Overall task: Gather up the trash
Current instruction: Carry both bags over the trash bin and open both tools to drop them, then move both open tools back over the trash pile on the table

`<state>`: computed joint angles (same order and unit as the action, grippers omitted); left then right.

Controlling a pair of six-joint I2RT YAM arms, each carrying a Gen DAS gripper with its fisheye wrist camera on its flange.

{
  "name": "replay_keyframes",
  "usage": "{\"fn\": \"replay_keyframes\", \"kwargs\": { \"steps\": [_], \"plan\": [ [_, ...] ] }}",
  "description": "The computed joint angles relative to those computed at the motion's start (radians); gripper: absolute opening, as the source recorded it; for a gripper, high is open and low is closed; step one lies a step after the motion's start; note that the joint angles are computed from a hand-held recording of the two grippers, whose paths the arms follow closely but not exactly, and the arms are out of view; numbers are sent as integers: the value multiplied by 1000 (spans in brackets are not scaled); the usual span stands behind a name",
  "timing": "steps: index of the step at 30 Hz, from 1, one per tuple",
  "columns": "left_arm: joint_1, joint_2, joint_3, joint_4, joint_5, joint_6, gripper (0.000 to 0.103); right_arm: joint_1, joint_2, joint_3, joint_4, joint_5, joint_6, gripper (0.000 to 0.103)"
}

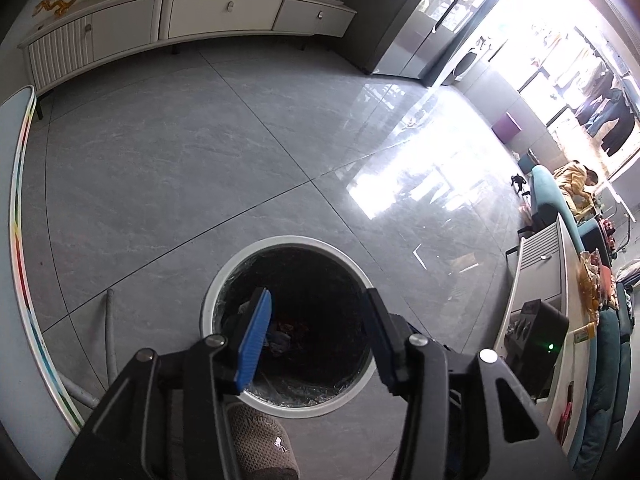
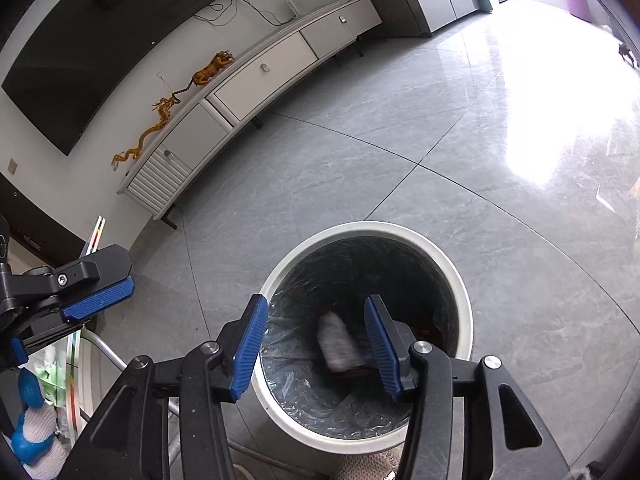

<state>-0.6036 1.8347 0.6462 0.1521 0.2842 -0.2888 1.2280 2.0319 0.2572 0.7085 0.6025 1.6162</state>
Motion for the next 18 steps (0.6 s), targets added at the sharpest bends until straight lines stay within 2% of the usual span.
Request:
{"fn": "replay_keyframes", "kwargs": {
  "steps": [6,11,14,18],
  "plan": [
    [-7,-139,-80,-2,-39,-8,45,18,-118,15,-150,48,7,49],
    [-8,-380,-191,-36,-87,-10,45,100,-312,78,-457,144,58,52],
    [-5,-546,-238,-110,-117,6,45,157,-406,134,-652,206,107,53],
    [28,-793,-281,-285,-113,49,45,231,-488,229,-898,290,180,54]
  ]
}}
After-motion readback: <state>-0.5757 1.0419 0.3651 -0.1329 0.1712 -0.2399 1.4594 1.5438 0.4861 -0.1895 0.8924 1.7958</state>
